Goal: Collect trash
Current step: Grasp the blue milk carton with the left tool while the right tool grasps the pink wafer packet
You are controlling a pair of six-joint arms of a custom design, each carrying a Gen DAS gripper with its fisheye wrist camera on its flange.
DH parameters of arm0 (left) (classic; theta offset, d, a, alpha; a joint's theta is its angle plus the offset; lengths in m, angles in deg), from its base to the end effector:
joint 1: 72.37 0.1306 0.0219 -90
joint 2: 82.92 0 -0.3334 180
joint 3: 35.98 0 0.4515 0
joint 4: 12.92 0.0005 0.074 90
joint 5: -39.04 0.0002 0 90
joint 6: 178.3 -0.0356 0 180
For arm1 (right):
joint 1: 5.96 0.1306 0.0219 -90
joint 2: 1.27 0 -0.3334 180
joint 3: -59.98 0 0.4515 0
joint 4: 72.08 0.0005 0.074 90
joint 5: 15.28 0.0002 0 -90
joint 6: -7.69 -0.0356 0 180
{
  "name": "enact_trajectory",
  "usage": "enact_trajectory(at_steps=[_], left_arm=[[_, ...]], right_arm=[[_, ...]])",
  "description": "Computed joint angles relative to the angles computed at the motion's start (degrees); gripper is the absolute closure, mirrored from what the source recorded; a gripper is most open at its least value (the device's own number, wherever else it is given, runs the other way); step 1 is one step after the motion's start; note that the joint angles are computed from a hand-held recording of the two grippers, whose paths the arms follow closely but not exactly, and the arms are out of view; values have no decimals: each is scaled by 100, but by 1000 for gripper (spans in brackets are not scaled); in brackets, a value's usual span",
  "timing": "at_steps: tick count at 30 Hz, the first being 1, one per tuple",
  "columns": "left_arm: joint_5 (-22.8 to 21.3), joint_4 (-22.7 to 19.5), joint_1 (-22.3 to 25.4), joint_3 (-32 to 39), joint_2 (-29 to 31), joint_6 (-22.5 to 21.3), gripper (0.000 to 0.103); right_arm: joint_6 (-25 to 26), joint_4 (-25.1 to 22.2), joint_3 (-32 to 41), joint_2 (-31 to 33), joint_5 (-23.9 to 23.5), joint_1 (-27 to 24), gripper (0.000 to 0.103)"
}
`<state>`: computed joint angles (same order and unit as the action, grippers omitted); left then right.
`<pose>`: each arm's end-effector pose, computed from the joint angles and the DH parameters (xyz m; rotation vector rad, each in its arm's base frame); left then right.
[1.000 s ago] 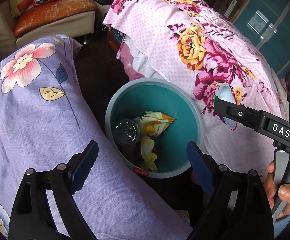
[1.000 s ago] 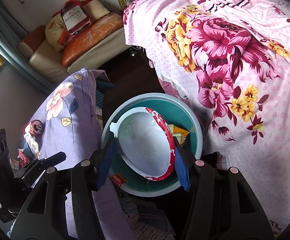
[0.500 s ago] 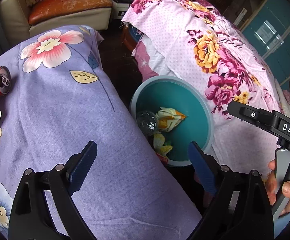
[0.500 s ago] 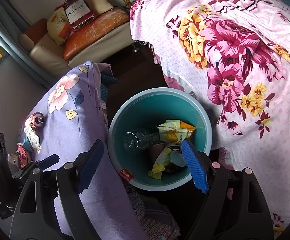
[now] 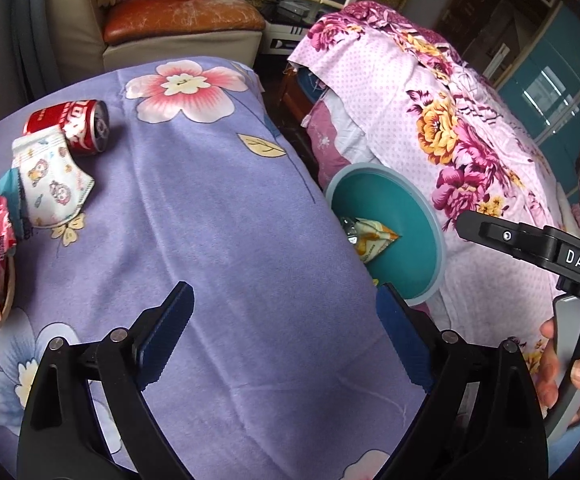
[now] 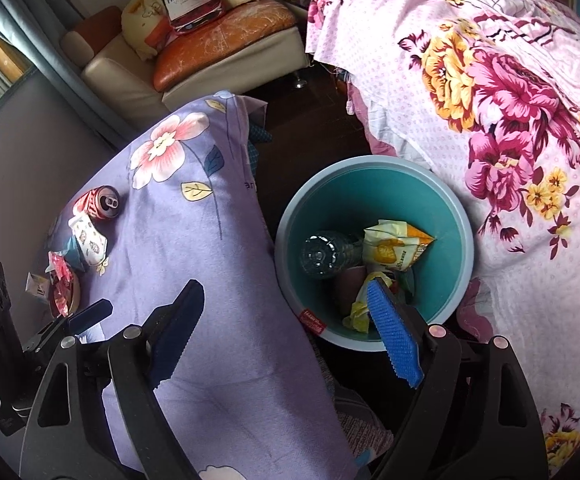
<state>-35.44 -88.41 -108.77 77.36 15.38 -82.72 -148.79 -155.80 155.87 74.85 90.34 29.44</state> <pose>0.4442 -0.3400 0.4834 0.8092 2.5713 -0.5972 0.3435 0.2317 0.5096 0.7871 2.5181 0.2457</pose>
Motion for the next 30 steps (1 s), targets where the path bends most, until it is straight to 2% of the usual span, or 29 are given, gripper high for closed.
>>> enact_trajectory(at_steps=[10,18,21,24,30], left_arm=[[-27,4,950,-673,-813,-273,10],[173,-295,2000,-713,-924,-211,10],[304,-451,2409,-525,-771,-11,10],[425,-591,2774,-250,-532,365,10],[694,-755,3221,503,116,1159,10]], right_arm=[[286,58,1310,1268,-152,460,23],[745,-54,2751,2593,-425,656,23],[1081,-192,3566,3265,-560,682,23],[1319,-322,4300,3861,-684,678,23],[1618,-752,5997,5142,-925,650,24]])
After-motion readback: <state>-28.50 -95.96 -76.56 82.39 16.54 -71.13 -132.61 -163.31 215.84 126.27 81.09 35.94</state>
